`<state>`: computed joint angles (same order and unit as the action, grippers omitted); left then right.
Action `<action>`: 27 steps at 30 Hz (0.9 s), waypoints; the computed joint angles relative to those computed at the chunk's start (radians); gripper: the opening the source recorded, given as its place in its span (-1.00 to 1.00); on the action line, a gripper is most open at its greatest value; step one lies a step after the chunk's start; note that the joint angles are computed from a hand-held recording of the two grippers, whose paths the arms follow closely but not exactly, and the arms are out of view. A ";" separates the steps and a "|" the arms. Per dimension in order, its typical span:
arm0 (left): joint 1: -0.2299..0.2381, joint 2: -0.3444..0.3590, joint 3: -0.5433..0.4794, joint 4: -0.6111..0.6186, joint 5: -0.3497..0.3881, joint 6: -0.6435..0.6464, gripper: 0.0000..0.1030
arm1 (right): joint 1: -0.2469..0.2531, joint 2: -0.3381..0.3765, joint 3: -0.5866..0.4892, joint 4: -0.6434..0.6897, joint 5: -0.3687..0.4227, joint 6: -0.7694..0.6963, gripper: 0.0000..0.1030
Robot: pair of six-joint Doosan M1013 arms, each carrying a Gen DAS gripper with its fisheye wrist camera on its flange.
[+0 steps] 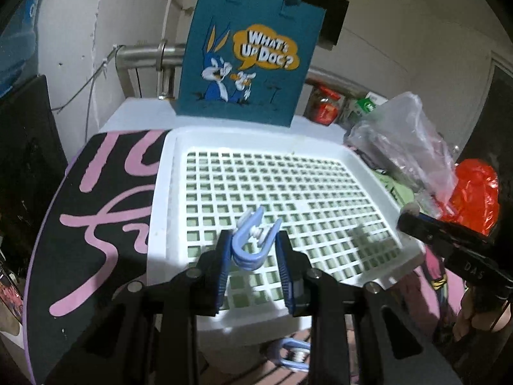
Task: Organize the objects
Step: 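Carry both items over the white tray and open both grippers to drop them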
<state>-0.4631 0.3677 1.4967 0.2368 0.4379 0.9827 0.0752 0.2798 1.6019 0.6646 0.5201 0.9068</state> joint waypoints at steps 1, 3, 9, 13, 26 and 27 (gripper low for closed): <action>0.000 0.004 -0.002 -0.003 0.006 0.005 -0.48 | 0.003 0.007 -0.004 -0.031 0.002 0.026 -0.56; 0.001 0.010 -0.005 -0.014 0.014 0.020 -0.48 | 0.007 0.022 -0.012 -0.089 0.008 0.076 -0.56; -0.002 0.027 -0.017 -0.011 0.045 0.042 -0.47 | 0.012 0.048 -0.025 -0.195 0.020 0.170 -0.56; -0.006 0.033 -0.021 0.030 0.063 0.013 -0.46 | 0.016 0.053 -0.025 -0.225 0.019 0.190 -0.54; 0.008 -0.027 0.056 0.007 -0.088 -0.017 0.25 | 0.009 -0.005 0.057 -0.014 -0.135 -0.013 0.38; 0.009 -0.032 0.062 0.010 -0.094 -0.028 0.25 | 0.007 -0.013 0.067 0.026 -0.146 -0.049 0.39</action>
<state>-0.4545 0.3352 1.5586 0.2466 0.3437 0.9543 0.0823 0.2667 1.6688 0.6904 0.3740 0.8573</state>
